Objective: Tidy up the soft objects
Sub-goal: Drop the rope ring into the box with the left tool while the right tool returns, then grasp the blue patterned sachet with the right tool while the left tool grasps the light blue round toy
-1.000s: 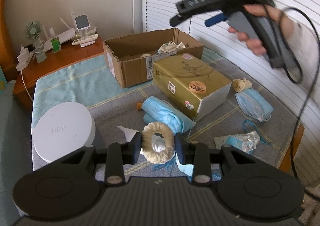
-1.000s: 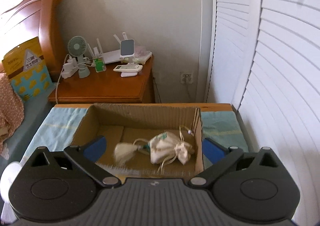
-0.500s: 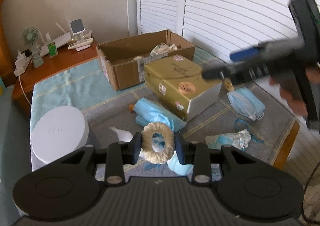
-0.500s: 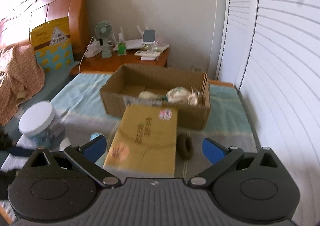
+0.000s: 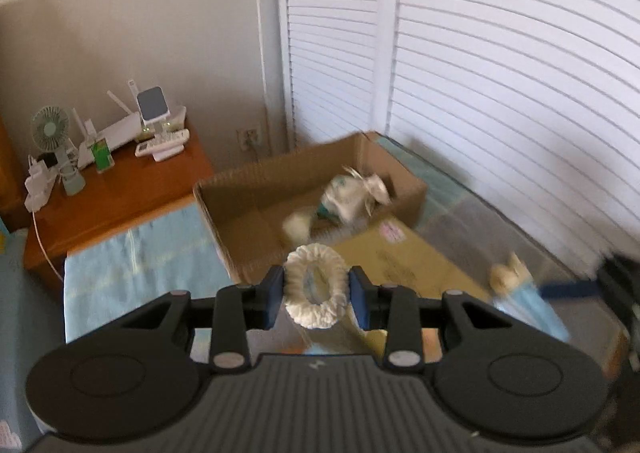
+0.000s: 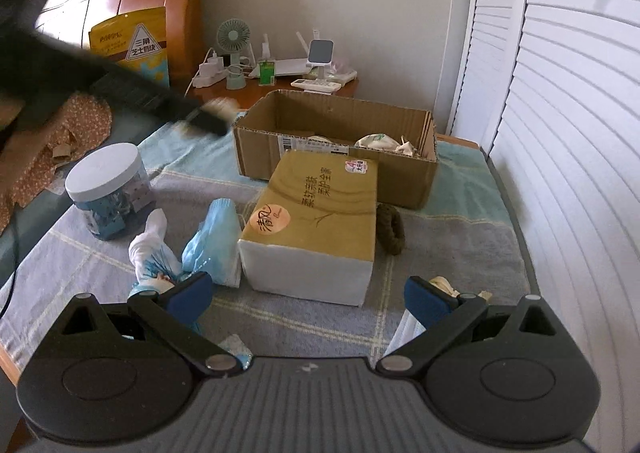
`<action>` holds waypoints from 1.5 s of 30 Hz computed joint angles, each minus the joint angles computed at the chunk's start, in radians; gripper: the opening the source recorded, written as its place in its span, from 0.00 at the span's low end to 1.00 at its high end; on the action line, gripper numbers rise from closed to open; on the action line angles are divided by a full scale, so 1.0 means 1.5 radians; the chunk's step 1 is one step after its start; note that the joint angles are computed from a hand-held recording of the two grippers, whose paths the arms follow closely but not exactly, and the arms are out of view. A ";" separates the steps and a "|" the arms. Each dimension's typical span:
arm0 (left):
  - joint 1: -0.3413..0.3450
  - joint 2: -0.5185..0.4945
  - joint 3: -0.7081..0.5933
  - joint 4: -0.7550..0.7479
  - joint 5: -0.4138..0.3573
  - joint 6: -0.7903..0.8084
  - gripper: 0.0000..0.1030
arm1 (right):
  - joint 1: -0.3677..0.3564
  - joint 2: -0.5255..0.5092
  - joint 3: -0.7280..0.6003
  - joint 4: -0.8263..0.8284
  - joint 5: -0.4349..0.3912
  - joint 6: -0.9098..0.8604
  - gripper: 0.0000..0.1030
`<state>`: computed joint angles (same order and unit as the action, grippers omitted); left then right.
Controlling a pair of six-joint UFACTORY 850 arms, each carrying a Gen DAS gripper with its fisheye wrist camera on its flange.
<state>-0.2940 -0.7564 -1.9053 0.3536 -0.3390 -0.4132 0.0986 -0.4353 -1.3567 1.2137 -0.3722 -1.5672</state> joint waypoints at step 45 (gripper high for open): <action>-0.094 0.182 0.359 0.638 -0.020 -0.739 0.98 | -0.013 0.029 0.083 -0.059 -0.060 -0.048 1.00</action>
